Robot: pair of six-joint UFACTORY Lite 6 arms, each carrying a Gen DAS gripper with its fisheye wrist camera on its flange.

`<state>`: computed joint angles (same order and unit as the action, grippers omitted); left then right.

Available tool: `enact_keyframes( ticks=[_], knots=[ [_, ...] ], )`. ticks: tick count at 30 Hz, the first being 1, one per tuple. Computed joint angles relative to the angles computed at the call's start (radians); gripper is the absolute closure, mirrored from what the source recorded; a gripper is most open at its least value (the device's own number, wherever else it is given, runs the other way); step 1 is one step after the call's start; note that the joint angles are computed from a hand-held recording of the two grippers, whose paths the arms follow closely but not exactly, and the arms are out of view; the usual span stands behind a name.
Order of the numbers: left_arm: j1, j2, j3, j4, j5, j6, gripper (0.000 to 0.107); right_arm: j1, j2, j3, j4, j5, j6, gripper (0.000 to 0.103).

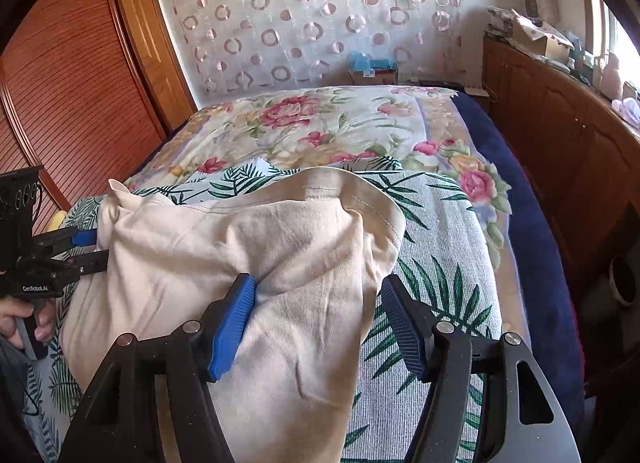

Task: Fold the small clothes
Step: 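Grasp the folded shirt with both tools and lift it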

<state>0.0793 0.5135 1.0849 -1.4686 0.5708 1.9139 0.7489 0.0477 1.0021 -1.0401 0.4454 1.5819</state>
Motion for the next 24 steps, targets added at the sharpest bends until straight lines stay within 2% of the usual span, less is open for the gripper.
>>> enact_keyframes(
  ticks=[4,9,12,13,14,16,17,19,22,24],
  knots=[
    [-0.001,0.004,0.006,0.007,-0.001,-0.004,0.034,-0.015,0.032,0.017,0.020,-0.024,-0.027,0.036],
    [-0.012,0.004,0.003,-0.001,-0.011,0.003,0.032,-0.053,0.046,0.031,0.124,-0.075,-0.148,0.037],
    [-0.011,0.005,0.006,0.007,-0.010,-0.005,0.032,-0.056,0.044,0.026,0.142,-0.105,-0.186,0.053],
    [-0.005,0.011,0.016,0.024,0.001,-0.033,0.035,-0.060,0.042,0.023,0.162,-0.120,-0.208,0.058],
    [0.008,0.022,0.031,0.049,0.034,-0.071,0.047,-0.066,0.035,0.014,0.169,-0.134,-0.214,0.065],
    [0.026,0.052,0.074,0.107,0.093,-0.149,0.058,-0.088,0.012,-0.018,0.190,-0.194,-0.232,0.075],
    [0.028,0.062,0.086,0.122,0.103,-0.173,0.066,-0.089,0.004,-0.027,0.180,-0.202,-0.229,0.076],
    [0.020,0.068,0.095,0.135,0.103,-0.189,0.073,-0.081,-0.009,-0.049,0.107,-0.202,-0.173,0.081],
    [0.013,0.068,0.100,0.148,0.114,-0.201,0.094,-0.060,-0.030,-0.073,-0.057,-0.188,-0.011,0.083],
    [0.029,0.021,0.054,0.101,0.130,-0.154,0.097,-0.009,-0.054,-0.084,-0.208,-0.130,0.141,0.083]
  ],
)
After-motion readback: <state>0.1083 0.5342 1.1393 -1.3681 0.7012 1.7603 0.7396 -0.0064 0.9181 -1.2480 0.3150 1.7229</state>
